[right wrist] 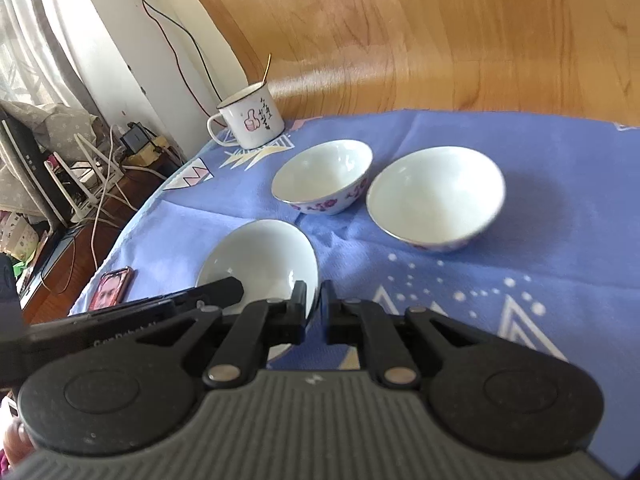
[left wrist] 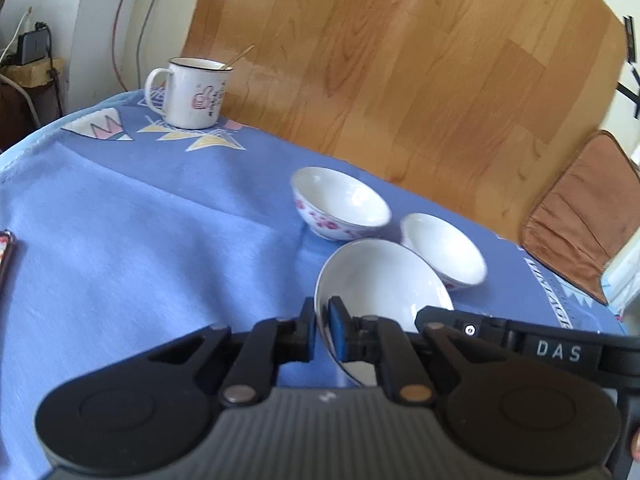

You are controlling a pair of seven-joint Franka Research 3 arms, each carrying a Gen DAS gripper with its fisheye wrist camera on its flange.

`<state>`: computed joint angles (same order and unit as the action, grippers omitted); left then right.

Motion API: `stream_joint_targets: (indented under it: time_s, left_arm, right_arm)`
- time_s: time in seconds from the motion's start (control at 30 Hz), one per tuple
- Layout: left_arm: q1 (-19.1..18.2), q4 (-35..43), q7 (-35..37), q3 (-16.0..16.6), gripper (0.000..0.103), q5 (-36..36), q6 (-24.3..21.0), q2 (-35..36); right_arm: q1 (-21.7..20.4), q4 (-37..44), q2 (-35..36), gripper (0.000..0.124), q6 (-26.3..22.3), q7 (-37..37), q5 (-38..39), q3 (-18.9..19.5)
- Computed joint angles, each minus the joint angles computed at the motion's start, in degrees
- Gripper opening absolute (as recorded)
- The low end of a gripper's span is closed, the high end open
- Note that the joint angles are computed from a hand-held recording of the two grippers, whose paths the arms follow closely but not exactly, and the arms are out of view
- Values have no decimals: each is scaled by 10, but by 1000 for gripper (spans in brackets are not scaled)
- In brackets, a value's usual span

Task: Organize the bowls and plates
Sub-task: 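Move the right gripper to a small red-flowered bowl and grip its rim, then lift the bowl with the right gripper and lower it beside the saucer stack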

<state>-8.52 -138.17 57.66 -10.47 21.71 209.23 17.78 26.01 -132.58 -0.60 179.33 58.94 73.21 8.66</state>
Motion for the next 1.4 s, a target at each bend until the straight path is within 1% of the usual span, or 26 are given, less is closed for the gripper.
stream_joint_targets:
  time_s: [0.1, 0.17, 0.3, 0.47, 0.5, 0.53, 0.57, 0.63, 0.73, 0.8, 0.83, 0.87, 1.0, 1.07, 1.1, 1.2, 1.23, 1.3, 1.33, 1.4]
  left_arm:
    - [-18, -7, 13, -3, 8, -10, 0, -9]
    - [-34, -6, 28, -2, 8, -22, -2, -11]
    - [-68, 4, 60, -5, 8, -46, -17, -10]
    - [-90, 32, 69, -20, 9, -45, -47, 5]
    - [-97, 38, 73, -20, 9, -47, -53, 8]
    - [-106, 44, 77, -19, 9, -51, -58, 10]
    - [-114, 52, 81, -19, 9, -54, -63, 12]
    - [-132, 67, 92, -16, 9, -61, -72, 17]
    - [-162, 102, 110, -13, 9, -70, -90, 32]
    - [-171, 134, 113, -22, 9, -63, -101, 51]
    - [-165, 154, 110, -36, 9, -51, -109, 64]
    - [-151, 179, 103, -58, 9, -32, -120, 81]
    - [-131, 265, 93, -113, 9, 15, -161, 142]
    - [-124, 311, 99, -140, 9, 31, -187, 177]
    - [-117, 340, 106, -161, 9, 38, -206, 199]
    - [-104, 405, 136, -208, 10, 36, -253, 255]
    - [-104, 419, 146, -216, 10, 29, -263, 266]
    - [-113, 454, 165, -223, 10, 14, -285, 292]
    - [-121, 472, 172, -221, 10, 6, -296, 302]
    - [-152, 503, 175, -194, 11, -9, -312, 313]
  right_arm:
    - [7, -24, -24, 10, 21, -33, 39, -1]
    - [14, -43, -40, 10, 39, -39, 48, -4]
    - [30, -80, -68, 10, 67, -22, 45, -21]
    - [59, -126, -103, 10, 95, 1, 54, -58]
    - [77, -134, -109, 10, 103, 4, 55, -77]
    - [114, -142, -117, 10, 116, 2, 59, -114]
    - [137, -153, -124, 10, 127, 17, 45, -138]
    - [139, -175, -140, 10, 145, 41, 25, -144]
    - [118, -206, -161, 10, 172, 67, 9, -132]
    - [102, -225, -175, 10, 185, 87, 1, -128]
    - [94, -237, -184, 10, 192, 96, -5, -127]
    - [81, -243, -188, 10, 199, 97, 1, -120]
    - [20, -259, -199, 9, 228, 70, 46, -83]
    - [-10, -257, -199, 9, 236, 37, 86, -66]
    - [-24, -258, -201, 9, 238, 24, 99, -61]
    - [-56, -253, -198, 9, 247, -21, 150, -48]
    - [-62, -251, -194, 9, 251, -33, 163, -48]
    - [-68, -244, -181, 10, 258, -45, 176, -52]
    - [-71, -243, -177, 11, 259, -43, 177, -55]
    - [-75, -249, -173, 14, 255, -13, 162, -58]
